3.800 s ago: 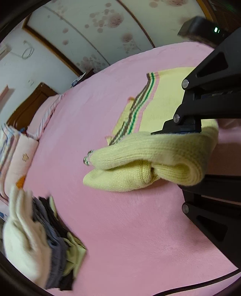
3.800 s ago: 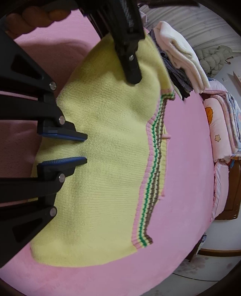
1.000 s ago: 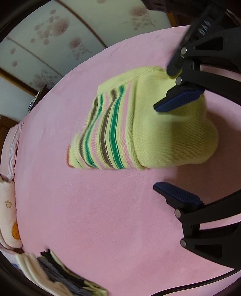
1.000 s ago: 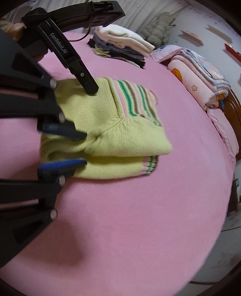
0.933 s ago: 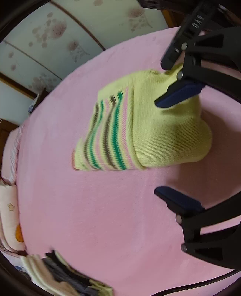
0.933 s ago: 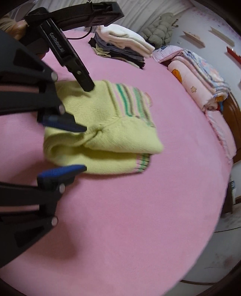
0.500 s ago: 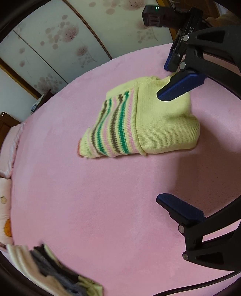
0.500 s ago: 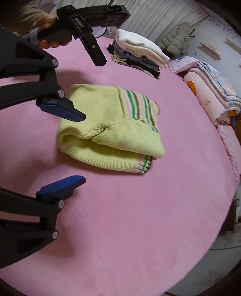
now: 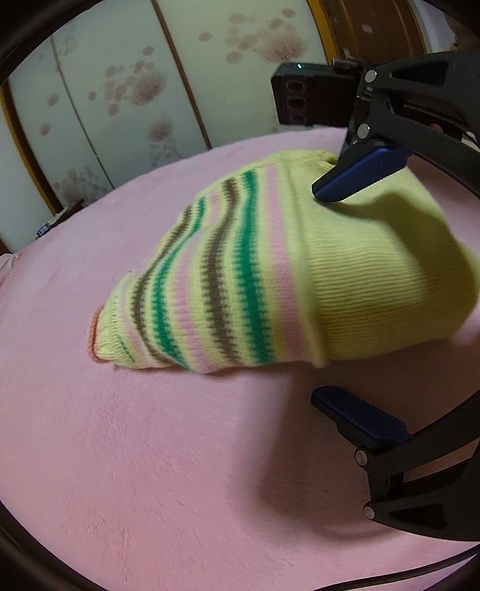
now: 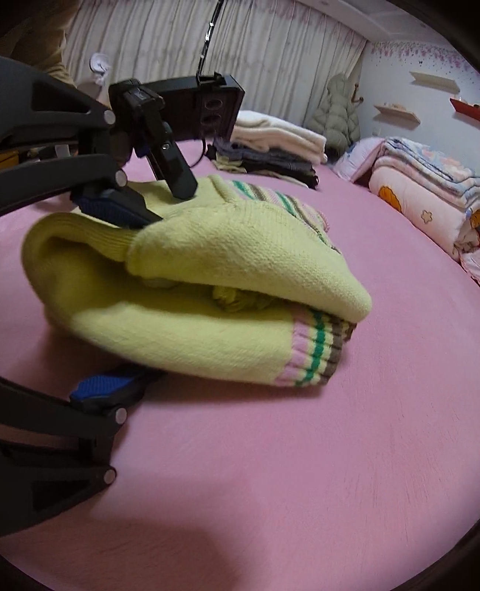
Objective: Fold large clothes
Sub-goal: 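Grasp the folded cardigan bundle with both grippers, then carry the bundle with both grippers onto the white towel stack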
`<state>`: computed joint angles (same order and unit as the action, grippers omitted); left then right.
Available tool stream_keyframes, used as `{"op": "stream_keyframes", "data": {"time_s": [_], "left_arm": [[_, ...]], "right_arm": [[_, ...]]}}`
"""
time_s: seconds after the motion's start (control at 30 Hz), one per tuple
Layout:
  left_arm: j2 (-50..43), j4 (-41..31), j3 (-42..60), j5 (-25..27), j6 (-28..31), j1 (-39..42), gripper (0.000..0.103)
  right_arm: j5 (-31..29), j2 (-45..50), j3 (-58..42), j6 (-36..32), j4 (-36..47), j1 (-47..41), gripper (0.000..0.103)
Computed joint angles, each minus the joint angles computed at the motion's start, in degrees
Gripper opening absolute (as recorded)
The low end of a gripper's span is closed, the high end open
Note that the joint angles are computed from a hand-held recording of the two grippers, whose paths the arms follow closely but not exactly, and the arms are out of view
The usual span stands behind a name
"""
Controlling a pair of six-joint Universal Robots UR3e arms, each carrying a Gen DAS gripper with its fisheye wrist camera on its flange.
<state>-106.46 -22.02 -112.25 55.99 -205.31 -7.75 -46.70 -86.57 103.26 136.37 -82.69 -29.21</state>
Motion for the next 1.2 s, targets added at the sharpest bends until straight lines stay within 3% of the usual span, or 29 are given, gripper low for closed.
{"op": "stream_keyframes", "data": {"time_s": [0.17,0.23,0.3,0.37,0.47,0.63,0.77,0.93,1.07,1.2], "left_arm": [[-2.88,3.02,1.38,1.19,-1.47,-0.94,0.099],[-3.69,2.38,3.24,3.6,-1.17,-2.61,0.091],[-3.24,2.2,3.45,3.75,-0.61,-3.33,0.072],[-2.34,-0.09,4.82,6.08,-1.07,-4.4,0.067],[0.26,-3.82,6.29,7.63,-1.13,-5.06,0.06],[7.26,-14.1,10.26,13.08,-2.35,-8.59,0.058],[15.57,-28.33,14.94,15.34,-2.23,-10.15,0.058],[22.39,-50.91,29.52,18.26,-2.97,-11.53,0.058],[23.05,-68.81,46.81,20.78,-3.11,-11.54,0.058],[24.26,-88.87,65.74,20.71,0.1,-6.69,0.058]], "right_arm": [[3.54,5.44,-3.28,-2.27,3.24,1.16,0.07],[4.81,5.49,-3.14,-2.28,3.9,1.33,0.07],[5.82,4.35,-1.42,-2.33,3.09,1.04,0.069],[6.34,3.26,0.24,-1.59,1.83,0.86,0.057],[6.61,1.03,1.87,-1.52,2.75,-0.52,0.047],[5.52,-8.66,2.42,-1.94,9.52,-2.17,0.043],[3.8,-16.95,-1.91,-4.83,23.43,-5.04,0.043],[2.44,-22.91,-15.33,-7.31,42.92,-6.38,0.043],[3.29,-20.25,-33.01,-12.32,62.46,-6.68,0.043],[6.02,-13.17,-52.37,-14.45,75.84,-2.78,0.043]]}}
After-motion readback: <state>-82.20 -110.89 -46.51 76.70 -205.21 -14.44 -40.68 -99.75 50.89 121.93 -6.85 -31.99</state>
